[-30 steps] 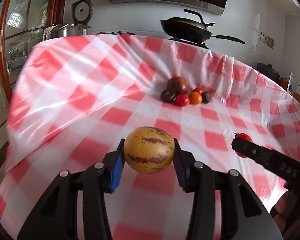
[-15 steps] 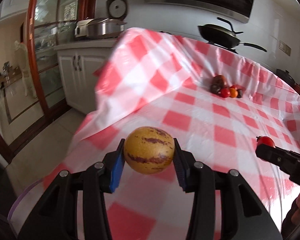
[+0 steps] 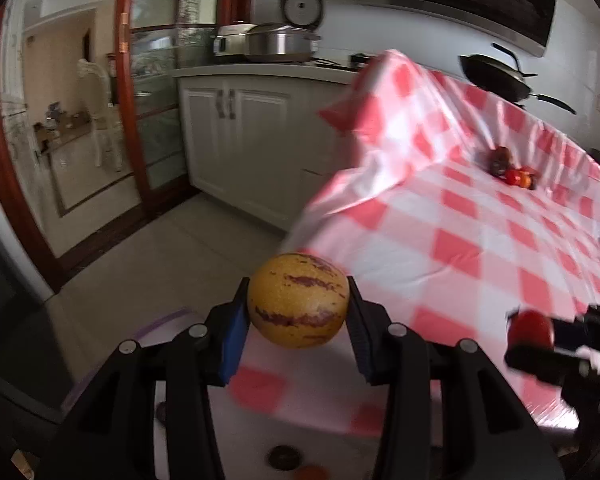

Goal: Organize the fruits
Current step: 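Carry the tomato and striped fruit over the white box, then open the right tool to drop the tomato while the left tool drops the striped fruit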

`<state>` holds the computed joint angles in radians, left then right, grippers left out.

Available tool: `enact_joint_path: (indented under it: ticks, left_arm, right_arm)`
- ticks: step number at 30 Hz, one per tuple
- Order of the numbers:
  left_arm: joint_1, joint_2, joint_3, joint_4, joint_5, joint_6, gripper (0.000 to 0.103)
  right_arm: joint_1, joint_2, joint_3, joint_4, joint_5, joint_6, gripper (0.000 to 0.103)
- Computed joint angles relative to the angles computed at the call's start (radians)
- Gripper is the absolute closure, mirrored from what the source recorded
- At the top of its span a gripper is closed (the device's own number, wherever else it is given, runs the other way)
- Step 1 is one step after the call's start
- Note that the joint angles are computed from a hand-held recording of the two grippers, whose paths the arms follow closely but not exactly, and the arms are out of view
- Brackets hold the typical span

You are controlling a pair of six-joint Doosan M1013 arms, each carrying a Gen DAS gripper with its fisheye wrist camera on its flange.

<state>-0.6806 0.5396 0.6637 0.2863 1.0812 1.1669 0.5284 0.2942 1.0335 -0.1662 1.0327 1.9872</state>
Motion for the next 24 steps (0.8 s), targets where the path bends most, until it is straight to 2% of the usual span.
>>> enact_joint_path:
  ticks: [5, 11, 16, 22, 24]
  left_arm:
    - [0.025, -0.056, 0.100, 0.042, -0.003, -0.051, 0.058]
    - [0.062, -0.080, 0.178, 0.059, 0.045, -0.104, 0.058]
    - [0.084, -0.060, 0.188, 0.028, 0.123, -0.099, 0.058]
    - [0.106, 0.005, 0.144, -0.021, 0.254, -0.040, 0.058]
    - [0.110, 0.019, 0.134, -0.029, 0.278, -0.025, 0.058]
  right_arm:
    - [0.047, 0.047, -0.048, 0.068, 0.047, -0.179, 0.071]
    - [0.081, 0.112, -0.110, 0.157, 0.132, -0.347, 0.071]
    - [0.099, 0.191, -0.175, 0.173, 0.257, -0.415, 0.071]
    - [0.114, 0.301, -0.268, 0.185, 0.440, -0.483, 0.071]
    - [0.119, 0.322, -0.283, 0.188, 0.470, -0.496, 0.071]
